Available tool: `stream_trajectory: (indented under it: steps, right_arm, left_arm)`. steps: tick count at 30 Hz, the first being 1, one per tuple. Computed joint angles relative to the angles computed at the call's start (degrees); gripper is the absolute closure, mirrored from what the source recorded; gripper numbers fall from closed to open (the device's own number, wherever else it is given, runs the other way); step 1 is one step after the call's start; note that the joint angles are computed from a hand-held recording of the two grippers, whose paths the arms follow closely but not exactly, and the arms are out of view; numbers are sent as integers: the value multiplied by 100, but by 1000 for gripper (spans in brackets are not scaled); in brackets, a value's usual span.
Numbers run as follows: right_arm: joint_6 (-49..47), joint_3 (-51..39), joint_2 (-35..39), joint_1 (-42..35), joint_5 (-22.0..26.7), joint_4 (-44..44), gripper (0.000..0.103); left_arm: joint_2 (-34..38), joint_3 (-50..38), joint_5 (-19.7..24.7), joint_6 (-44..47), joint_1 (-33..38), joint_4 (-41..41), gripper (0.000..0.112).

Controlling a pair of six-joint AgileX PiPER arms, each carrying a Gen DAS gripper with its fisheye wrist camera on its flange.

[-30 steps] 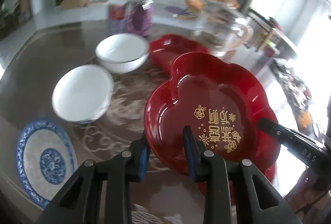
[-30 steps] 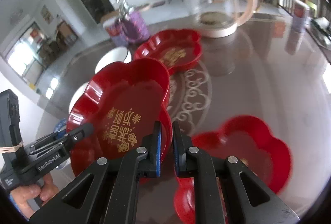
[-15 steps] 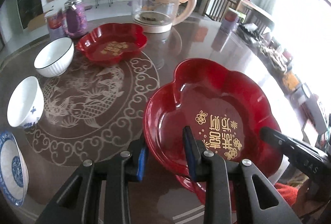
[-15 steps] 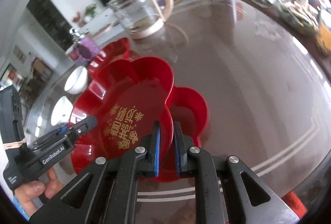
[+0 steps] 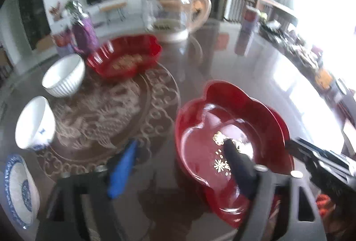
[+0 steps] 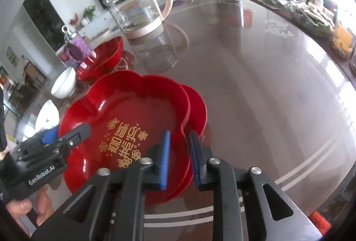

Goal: Organize plates and bowls

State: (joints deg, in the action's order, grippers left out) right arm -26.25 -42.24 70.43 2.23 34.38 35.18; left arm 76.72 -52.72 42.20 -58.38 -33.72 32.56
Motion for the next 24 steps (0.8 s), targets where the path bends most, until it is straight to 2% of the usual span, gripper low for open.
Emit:
stream_trajectory:
  steps: [1,3,5,7,10,17,21,24]
  right_arm:
    - [61,128,-200,-14,-146,-14,48]
    - [477,354,-659,59,-489,-323,45]
    - [942,404,-975,180,-595,-723,45]
    - [1313,362,-1210,317,-518,-1014,45]
    - [2476,197,-1538,844,-364,-1981,40]
    - [4861,-196,-1901,2431,136,-3761,37]
    - [6527,-204,-2104,3558,377,-5126,37]
    - [7813,-241,-2101,4569,774,-6361,37]
  left_arm:
    - [-83,-1,59,-139,-12,171,28]
    - [-232,15,68,-72,78,172,28]
    - [-459,51,118,57,170,98,28]
    - [-755,150,208,97,217,87,27]
    - [-1235,363,319,59,224,63,24]
    - [-2326,805,741,-125,70,108,20]
    - [-2822,985,1158,-410,-299,423,20]
    - [-3171,1085,1659,-803,-772,806,19]
